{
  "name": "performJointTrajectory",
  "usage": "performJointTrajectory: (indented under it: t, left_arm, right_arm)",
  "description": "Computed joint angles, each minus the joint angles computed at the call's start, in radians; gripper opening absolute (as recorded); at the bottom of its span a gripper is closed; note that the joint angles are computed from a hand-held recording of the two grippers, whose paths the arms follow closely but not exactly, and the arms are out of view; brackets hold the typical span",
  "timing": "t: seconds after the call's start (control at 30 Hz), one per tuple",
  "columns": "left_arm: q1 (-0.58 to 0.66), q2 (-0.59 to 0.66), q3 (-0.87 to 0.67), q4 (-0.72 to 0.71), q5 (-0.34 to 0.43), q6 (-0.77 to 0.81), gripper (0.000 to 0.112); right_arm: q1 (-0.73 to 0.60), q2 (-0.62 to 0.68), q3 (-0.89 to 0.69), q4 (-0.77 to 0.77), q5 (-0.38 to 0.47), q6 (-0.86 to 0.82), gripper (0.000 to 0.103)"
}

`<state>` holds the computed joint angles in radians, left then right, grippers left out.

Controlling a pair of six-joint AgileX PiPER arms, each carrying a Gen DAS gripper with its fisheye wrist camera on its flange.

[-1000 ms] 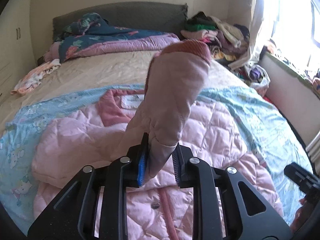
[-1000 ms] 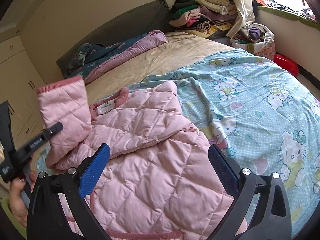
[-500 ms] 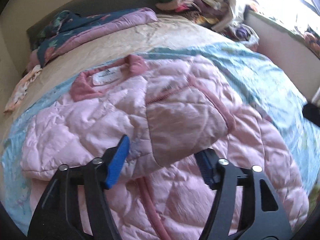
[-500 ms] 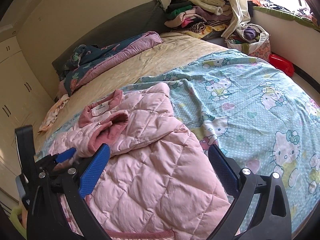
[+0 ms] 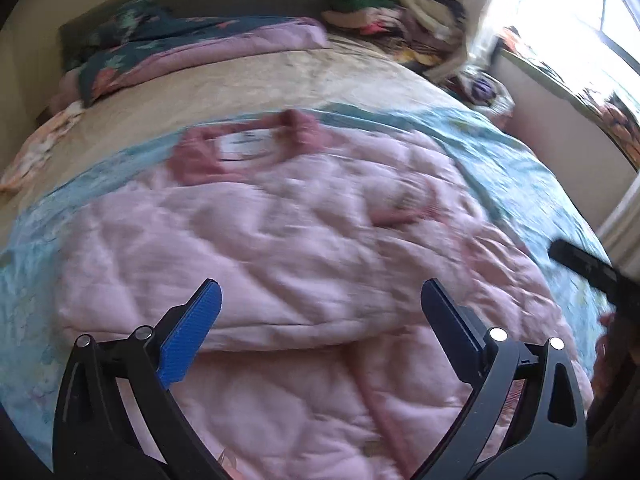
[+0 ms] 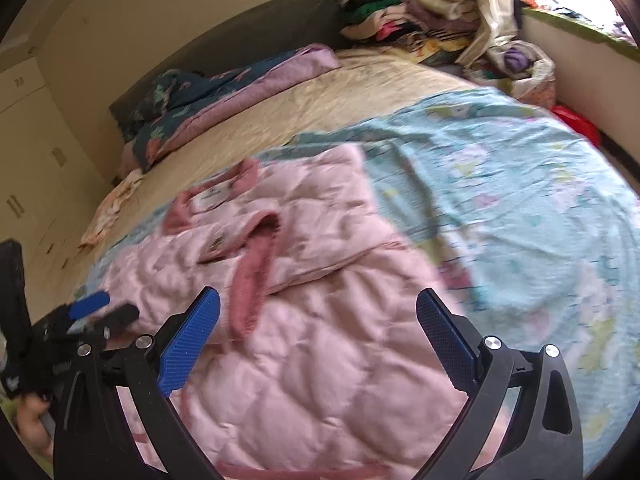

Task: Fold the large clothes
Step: 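Grasp the folded sleeve's ribbed cuff with the right tool and straighten it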

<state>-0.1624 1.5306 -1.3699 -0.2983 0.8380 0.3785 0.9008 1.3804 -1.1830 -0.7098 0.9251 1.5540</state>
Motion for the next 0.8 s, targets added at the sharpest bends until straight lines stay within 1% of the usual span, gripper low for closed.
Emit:
performJointTrajectory:
  t: [0.13, 0.2, 0.23, 0.3, 0.37, 0.4, 0.43, 0.5, 0.53, 0.57, 0.6, 0.63, 0.67, 0.7, 0.77, 0.8]
  left_arm:
    - [0.123, 0.035, -0.061, -0.029, 0.022, 0.012, 0.093]
    - [0.189, 0.053, -0.093, -0.043, 0.033, 0.019, 0.093]
    - [0.216, 0.062, -0.108, -0.052, 0.038, 0.024, 0.093]
    - [0.272, 0.077, -0.137, -0.071, 0.052, 0.036, 0.093]
    - [0.328, 0.096, -0.17, -0.087, 0.063, 0.045, 0.093]
    - [0.351, 0.104, -0.183, -0.096, 0.067, 0.049, 0.093]
    - [0.379, 0.114, -0.199, -0.108, 0.073, 0.051, 0.093]
    - [0.431, 0.135, -0.229, -0.138, 0.087, 0.056, 0.093]
    - [0.448, 0.141, -0.236, -0.15, 0.091, 0.06, 0.093]
    - [0.47, 0.153, -0.252, -0.161, 0.096, 0.057, 0.093]
    - [0.483, 0.163, -0.263, -0.166, 0.097, 0.053, 0.093]
    - [0.488, 0.17, -0.273, -0.167, 0.101, 0.047, 0.093]
    - [0.501, 0.183, -0.287, -0.178, 0.109, 0.048, 0.093]
    - [0.508, 0.187, -0.29, -0.185, 0.111, 0.05, 0.093]
    - [0.52, 0.196, -0.299, -0.194, 0.111, 0.055, 0.093]
    - [0.524, 0.202, -0.304, -0.196, 0.113, 0.056, 0.093]
  right_arm:
    - [-0.045, 0.102, -0.062, 0.106, -0.136, -0.087, 0.098]
    - [-0.081, 0.162, -0.09, 0.184, -0.21, -0.137, 0.098]
    - [-0.093, 0.189, -0.112, 0.22, -0.219, -0.16, 0.098]
    - [-0.121, 0.238, -0.129, 0.275, -0.276, -0.172, 0.098]
    - [-0.141, 0.269, -0.133, 0.317, -0.316, -0.168, 0.098]
    - [-0.148, 0.283, -0.137, 0.332, -0.326, -0.159, 0.092]
    - [-0.151, 0.295, -0.139, 0.332, -0.336, -0.14, 0.084]
    - [-0.141, 0.305, -0.149, 0.297, -0.32, -0.109, 0.074]
    - [-0.137, 0.305, -0.146, 0.281, -0.332, -0.101, 0.059]
    - [-0.135, 0.303, -0.143, 0.282, -0.35, -0.115, 0.049]
    - [-0.125, 0.307, -0.156, 0.263, -0.332, -0.113, 0.044]
    - [-0.114, 0.306, -0.161, 0.233, -0.321, -0.106, 0.029]
    - [-0.105, 0.302, -0.163, 0.208, -0.32, -0.109, 0.025]
    - [-0.096, 0.303, -0.177, 0.184, -0.305, -0.113, 0.024]
    - [-0.062, 0.312, -0.25, 0.13, -0.22, -0.15, 0.02]
    - [-0.056, 0.313, -0.276, 0.115, -0.198, -0.171, 0.019]
